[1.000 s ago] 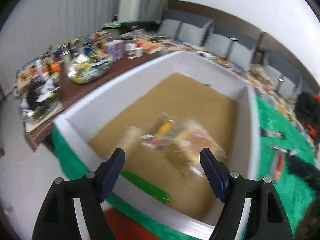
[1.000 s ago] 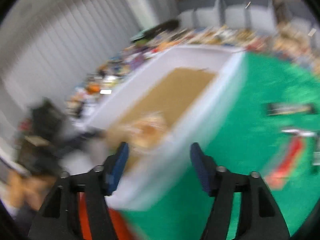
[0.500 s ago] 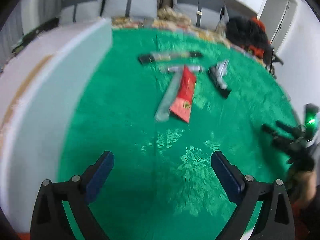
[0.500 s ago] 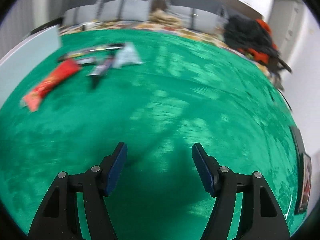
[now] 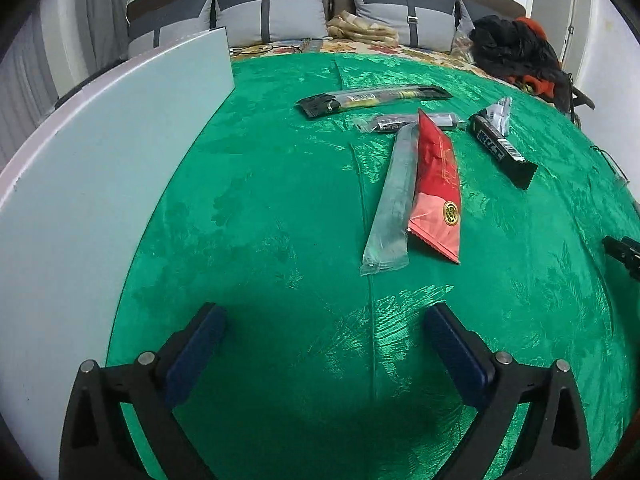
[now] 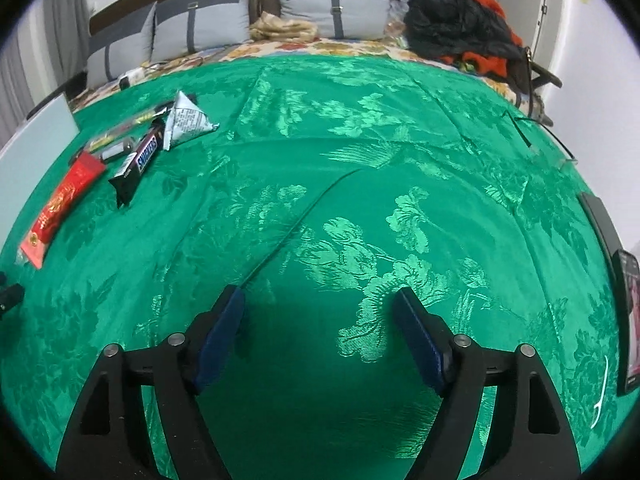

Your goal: Organize snacks

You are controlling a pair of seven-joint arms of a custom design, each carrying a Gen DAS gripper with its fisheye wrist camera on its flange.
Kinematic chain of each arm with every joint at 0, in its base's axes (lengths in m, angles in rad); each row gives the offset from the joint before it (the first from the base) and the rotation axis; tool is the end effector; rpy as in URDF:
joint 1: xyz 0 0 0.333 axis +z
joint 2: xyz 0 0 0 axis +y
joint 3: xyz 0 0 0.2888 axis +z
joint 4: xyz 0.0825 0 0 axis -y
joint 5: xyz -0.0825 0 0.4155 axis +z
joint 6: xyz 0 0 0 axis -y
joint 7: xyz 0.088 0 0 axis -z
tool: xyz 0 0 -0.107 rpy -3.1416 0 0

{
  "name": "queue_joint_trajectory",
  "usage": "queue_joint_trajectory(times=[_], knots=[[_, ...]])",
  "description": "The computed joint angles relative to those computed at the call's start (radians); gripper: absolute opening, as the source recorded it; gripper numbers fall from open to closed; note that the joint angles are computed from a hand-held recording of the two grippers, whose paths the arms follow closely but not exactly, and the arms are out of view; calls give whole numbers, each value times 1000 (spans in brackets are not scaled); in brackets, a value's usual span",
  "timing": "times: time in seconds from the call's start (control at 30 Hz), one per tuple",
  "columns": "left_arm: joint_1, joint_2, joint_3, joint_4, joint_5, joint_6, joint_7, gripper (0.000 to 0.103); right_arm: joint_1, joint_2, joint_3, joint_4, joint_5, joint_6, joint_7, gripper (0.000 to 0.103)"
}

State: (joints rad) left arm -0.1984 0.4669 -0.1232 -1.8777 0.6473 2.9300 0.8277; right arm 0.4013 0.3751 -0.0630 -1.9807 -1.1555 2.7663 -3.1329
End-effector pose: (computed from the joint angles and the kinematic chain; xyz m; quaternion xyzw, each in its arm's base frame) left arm 0.6374 -0.2467 0.2769 -0.6226 0.7183 -0.2400 0.1971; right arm 0.5905 0.2502 0.2547 -0.5878 0.7290 -0.2754 0.2172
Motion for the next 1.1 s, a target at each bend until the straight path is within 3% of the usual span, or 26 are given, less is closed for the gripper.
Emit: queue_joint_trajectory(times=[1.1], knots=[[-2,3,5,0,4,4,-2,103,-2,-4,0,-5,-2,3,2,81]])
